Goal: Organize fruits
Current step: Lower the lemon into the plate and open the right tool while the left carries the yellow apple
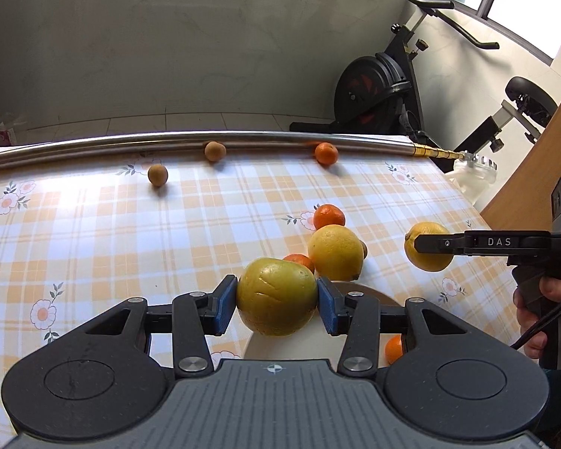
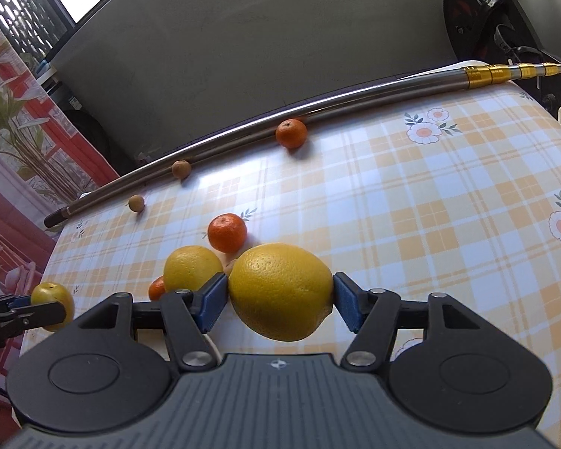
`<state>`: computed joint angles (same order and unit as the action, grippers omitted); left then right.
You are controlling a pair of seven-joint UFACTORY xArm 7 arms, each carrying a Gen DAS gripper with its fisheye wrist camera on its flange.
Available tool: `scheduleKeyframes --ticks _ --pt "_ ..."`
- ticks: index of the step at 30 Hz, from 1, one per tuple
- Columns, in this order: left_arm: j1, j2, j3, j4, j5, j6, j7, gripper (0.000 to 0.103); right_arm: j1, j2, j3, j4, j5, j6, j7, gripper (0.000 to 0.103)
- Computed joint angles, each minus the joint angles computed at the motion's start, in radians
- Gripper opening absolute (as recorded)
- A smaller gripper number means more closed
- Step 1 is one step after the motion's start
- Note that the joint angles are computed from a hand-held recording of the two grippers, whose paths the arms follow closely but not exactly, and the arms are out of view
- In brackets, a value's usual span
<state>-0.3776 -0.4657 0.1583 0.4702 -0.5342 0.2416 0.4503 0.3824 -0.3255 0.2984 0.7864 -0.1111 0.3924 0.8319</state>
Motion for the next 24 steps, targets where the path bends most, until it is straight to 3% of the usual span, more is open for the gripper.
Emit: scheduleKeyframes --ticks 5,11,24 --pt "-0.003 0.001 -0.02 -0.021 0.021 -0.033 -0.002 0.048 0.042 0.024 0.004 0.045 0.022 0.013 -0.049 0.064" --pt "-0.03 0.005 0.006 -0.025 0.022 -0.024 0.015 0.048 0.087 0.072 0.007 0.106 0.044 0.059 -0.122 0.064" --pt "0.009 -0.077 -0.001 -0.032 0.033 0.029 -0.019 0.048 0.104 0.044 0.029 0.138 0.018 0.111 -0.103 0.064"
